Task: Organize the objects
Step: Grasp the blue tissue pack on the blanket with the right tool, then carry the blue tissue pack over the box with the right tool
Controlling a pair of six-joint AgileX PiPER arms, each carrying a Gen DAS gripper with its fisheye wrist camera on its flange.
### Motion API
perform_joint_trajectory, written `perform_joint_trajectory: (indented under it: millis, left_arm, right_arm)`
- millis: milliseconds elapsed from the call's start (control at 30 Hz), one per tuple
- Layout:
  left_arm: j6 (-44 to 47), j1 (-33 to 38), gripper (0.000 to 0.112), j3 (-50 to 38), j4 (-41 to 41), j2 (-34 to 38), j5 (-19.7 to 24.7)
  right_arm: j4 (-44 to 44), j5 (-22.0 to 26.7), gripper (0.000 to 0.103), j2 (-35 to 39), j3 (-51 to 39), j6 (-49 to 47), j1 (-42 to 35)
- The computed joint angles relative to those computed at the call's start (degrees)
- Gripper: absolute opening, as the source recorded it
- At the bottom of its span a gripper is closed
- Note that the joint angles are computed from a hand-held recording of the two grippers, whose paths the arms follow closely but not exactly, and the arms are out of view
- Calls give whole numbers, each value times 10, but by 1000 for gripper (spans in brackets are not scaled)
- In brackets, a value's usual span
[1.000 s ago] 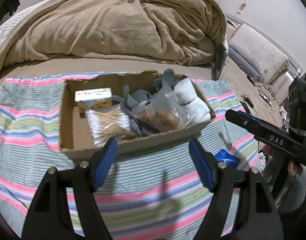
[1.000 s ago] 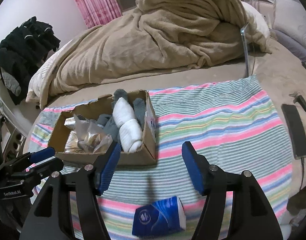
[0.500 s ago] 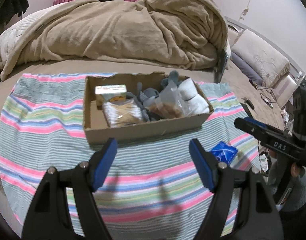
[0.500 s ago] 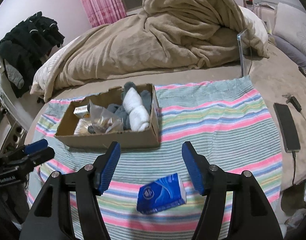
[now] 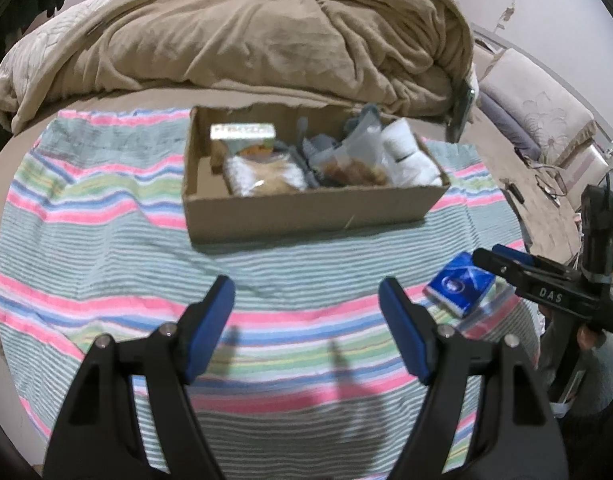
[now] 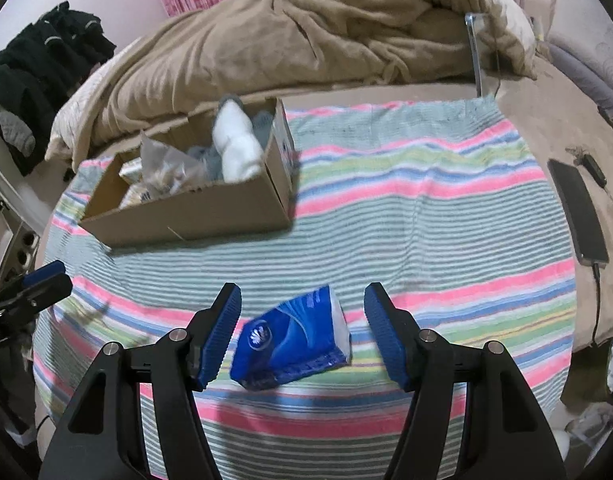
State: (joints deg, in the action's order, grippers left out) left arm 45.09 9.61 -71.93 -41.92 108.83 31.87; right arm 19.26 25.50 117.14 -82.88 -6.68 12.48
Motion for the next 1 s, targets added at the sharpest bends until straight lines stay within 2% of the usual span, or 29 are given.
perform_joint_trajectory:
  millis: [333,367,400,433,500,767,1000]
  left_arm:
    - [-11,10,76,0,10,24,-3]
    - [-10,12,76,0,9,25,-3]
    - [-7,14,76,0,6,27,-3]
    - [-5,16,76,0,4,28,-3]
    - [-2,20,76,-1,0,30,-3]
    - [8,43,76,-14,-14,41,6]
    - [17,64,76,-30,-25,46,18]
  right_arm:
    - [-10,43,67,37,-24,6,6]
    - [-11,42,62,37,-21,3,9]
    - [-7,40,48,35,-16,-3,10]
    - [1,37,41,32,-11,-14,10]
    - [8,31,31,24,-3,-28,11]
    - [17,32,18,-2,-11,-57,28]
    - [14,46,17,4,-52,-61,54]
